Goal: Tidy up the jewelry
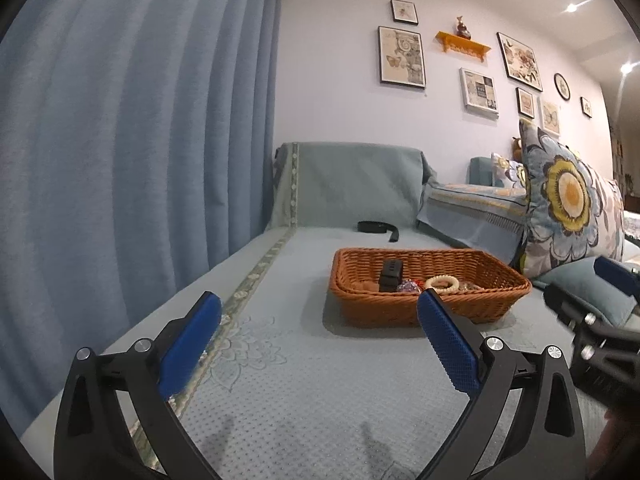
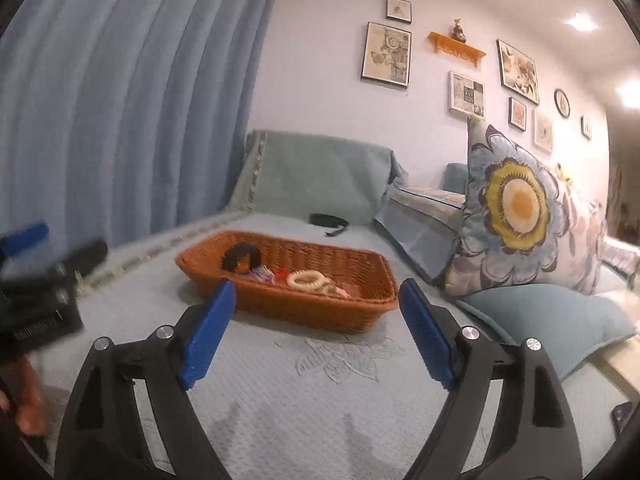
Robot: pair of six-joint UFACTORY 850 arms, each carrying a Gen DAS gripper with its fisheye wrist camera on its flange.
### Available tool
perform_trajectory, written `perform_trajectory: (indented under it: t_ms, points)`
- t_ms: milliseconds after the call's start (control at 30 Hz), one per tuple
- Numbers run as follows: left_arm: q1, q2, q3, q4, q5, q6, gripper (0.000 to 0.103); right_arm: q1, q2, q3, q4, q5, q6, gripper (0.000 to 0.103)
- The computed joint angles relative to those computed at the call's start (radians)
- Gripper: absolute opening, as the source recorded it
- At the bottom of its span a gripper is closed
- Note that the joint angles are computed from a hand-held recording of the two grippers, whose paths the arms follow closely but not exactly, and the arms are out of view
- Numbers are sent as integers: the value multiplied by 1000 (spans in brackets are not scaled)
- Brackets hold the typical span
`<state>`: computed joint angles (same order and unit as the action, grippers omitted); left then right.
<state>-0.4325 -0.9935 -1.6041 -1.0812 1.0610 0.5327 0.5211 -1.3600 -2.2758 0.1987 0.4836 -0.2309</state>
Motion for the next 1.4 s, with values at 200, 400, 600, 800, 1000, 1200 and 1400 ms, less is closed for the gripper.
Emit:
perform_trajectory:
  t_ms: [200, 400, 600, 800, 1000, 1200, 1400]
  points:
    - [5, -11, -17, -28, 23, 16, 95, -16, -40, -79, 30, -81, 51, 80]
    - [10, -9, -17, -51, 20, 6, 95, -26, -46, -87, -16, -94, 136, 82]
    - [11, -8, -17, -41, 20, -1, 95, -26, -35, -68, -13, -84, 129, 83]
    - [16, -4, -12, -39, 5, -15, 95, -27, -67, -133, -6, -139, 128, 83]
    - [13, -10, -20, -49, 14, 0, 95, -26, -73, -144, 6, -145, 111, 83]
    - [12, -12, -23, -55, 12, 6, 95, -26, -84, -164, 10, -158, 109, 86]
    - [17, -9, -24, -66, -5, 4, 95, -29, -89, -173, -5, -168, 128, 87]
